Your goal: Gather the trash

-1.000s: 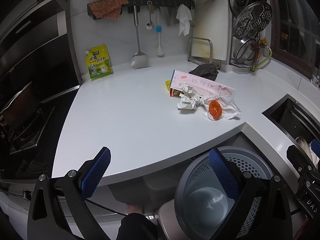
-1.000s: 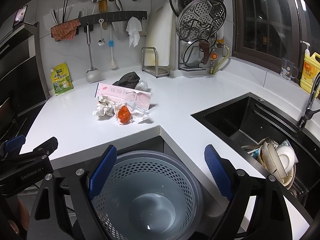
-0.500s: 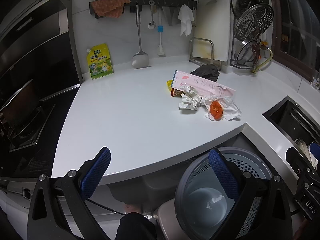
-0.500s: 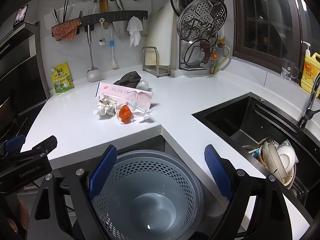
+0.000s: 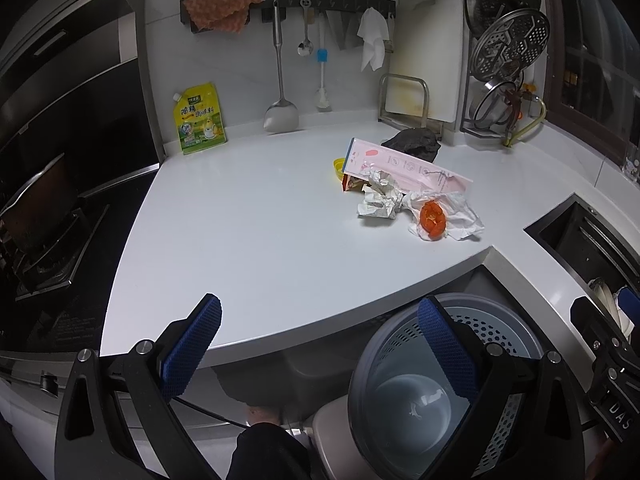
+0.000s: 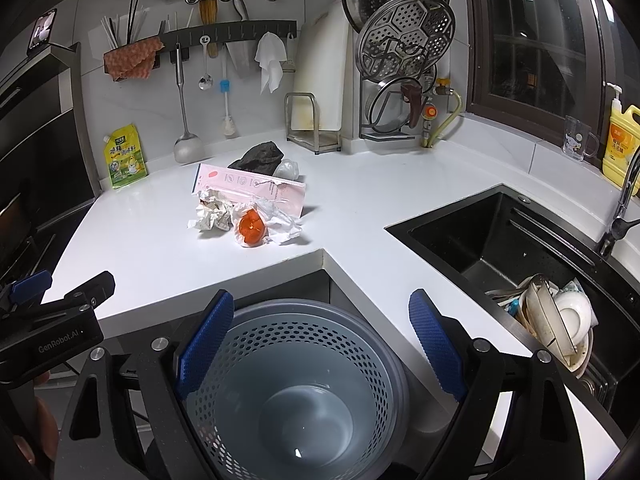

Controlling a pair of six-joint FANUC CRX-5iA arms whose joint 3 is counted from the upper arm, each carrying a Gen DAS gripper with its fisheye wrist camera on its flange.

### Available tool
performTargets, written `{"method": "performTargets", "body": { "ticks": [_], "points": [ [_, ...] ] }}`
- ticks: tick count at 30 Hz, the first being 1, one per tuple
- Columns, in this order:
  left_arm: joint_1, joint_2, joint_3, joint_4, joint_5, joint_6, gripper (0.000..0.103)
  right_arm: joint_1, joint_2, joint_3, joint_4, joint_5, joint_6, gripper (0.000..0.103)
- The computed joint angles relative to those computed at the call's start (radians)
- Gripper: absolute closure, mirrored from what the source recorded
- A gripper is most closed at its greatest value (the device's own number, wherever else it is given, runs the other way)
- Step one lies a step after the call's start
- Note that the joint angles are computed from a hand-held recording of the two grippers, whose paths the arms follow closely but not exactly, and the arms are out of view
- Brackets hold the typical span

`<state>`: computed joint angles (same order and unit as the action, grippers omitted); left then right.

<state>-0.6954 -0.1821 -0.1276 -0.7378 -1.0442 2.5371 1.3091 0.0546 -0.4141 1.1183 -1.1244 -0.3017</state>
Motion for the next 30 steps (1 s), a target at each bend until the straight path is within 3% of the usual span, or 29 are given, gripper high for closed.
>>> {"method": "performTargets", "body": {
  "ticks": [19, 30],
  "points": [
    [0.006, 0.006, -0.006, 0.007, 0.008, -0.001, 0.006, -0.011, 0.014, 0.002, -0.004, 0.024, 0.001, 0.018],
    [0.076, 0.022, -0.020, 0.061, 0.054, -0.039, 0.006, -0.052, 0.035, 0.000, -0.015, 0.092, 0.021, 0.018]
  ]
}}
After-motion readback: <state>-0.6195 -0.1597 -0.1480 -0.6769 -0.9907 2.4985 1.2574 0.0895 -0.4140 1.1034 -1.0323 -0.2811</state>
